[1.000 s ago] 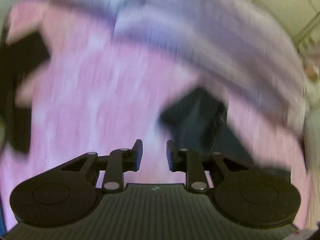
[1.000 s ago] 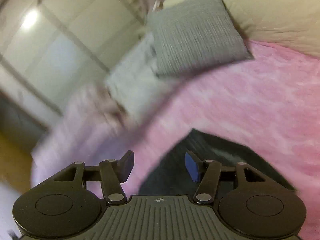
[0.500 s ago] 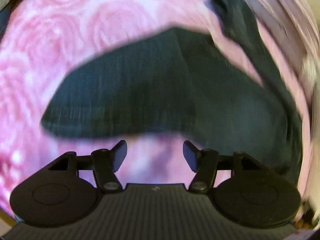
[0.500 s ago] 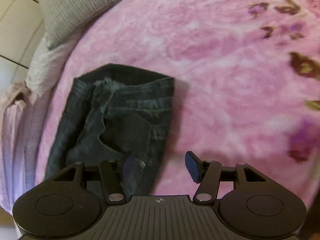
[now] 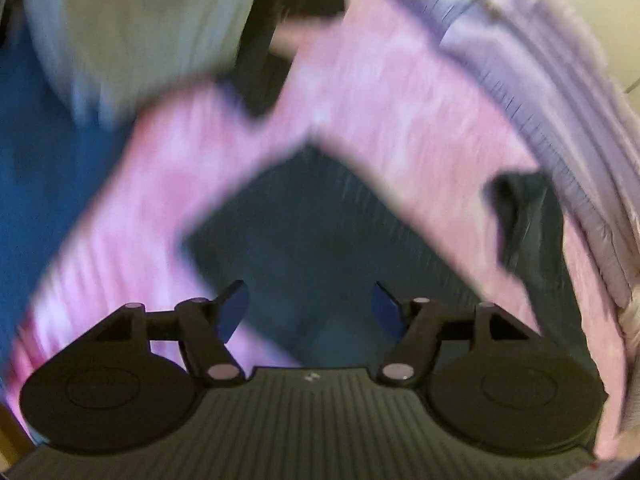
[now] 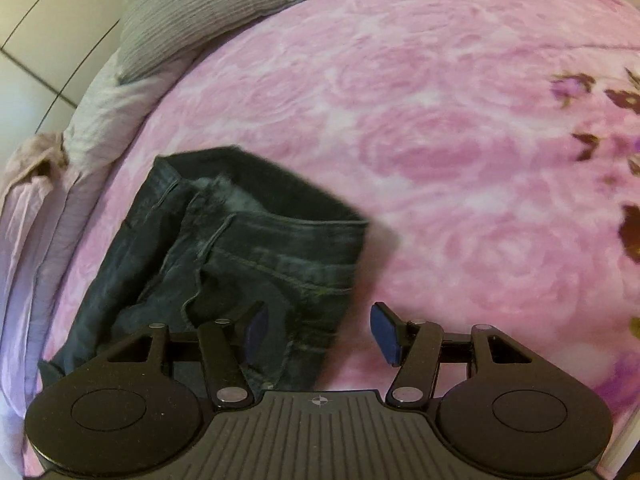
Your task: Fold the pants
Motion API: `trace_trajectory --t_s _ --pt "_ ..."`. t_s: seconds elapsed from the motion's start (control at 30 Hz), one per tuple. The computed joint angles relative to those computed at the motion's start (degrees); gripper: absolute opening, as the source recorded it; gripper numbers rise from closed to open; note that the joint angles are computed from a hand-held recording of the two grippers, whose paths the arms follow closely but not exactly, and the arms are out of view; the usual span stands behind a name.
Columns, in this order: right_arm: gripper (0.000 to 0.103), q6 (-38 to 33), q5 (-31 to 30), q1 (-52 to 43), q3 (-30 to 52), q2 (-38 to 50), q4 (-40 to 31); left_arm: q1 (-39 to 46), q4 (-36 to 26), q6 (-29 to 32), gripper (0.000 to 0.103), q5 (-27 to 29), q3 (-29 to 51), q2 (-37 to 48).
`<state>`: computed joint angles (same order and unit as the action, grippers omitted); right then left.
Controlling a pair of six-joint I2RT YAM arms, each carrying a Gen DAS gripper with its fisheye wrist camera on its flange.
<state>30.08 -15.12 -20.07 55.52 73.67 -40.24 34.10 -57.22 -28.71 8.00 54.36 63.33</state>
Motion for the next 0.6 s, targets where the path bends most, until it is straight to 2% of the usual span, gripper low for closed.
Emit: trace_trajectory --t_s 0.1,0.17,0.2,0.23,0.27,0.3,0.47,0.5,0.53,0.6 --pt "0.054 0.6 -2.4 -2.9 -2.5 -1.7 2.4 -1.3 4.7 -6.5 0.062 1.1 -8.6 -1.3" --pt "0.054 0.4 -3.8 -4.0 -2.9 -1.2 3.8 -3.2 10.7 -11.3 0.062 -2.5 -13.4 -4.2" --pt "0.054 0.0 -4.5 -4.6 -3.3 -1.0 4.6 -4.0 13.0 -13.6 0.054 -4.2 -14.3 -4.6" --pt "0.054 -0.2 -5.0 -5.0 -3.6 -0.9 5.3 -4.3 14.6 -14.4 0.041 -5.7 -14.8 -4.5" --pt "0.054 -0.2 -5.5 -5.5 -4.0 -0.7 6.2 -5.3 15.3 -13.1 0.008 -8.1 -14.0 -2.9" --pt "0.054 0.1 -6.3 -6.0 -4.4 -0.5 7.2 -5.2 15.8 -10.0 0.003 -8.5 -13.4 -1.7" --pt "0.053 1.4 -8.8 -6.1 -7.7 0.6 13.7 -9.9 14.8 0.0 0.003 -14.4 -8.2 2.6" --pt "0.034 1.8 -9.1 -5.8 -8.9 0.8 16.2 -11.4 14.5 1.5 0.003 -16.1 -7.2 3.4" --pt "0.003 1.8 -8.7 -5.0 -9.2 1.3 17.7 -11.5 15.4 2.9 0.003 -16.6 -7.4 3.6" --pt "0.003 0.6 -7.6 -3.6 -5.9 3.3 14.5 -11.0 13.7 5.1 0.003 -16.9 -5.4 2.7"
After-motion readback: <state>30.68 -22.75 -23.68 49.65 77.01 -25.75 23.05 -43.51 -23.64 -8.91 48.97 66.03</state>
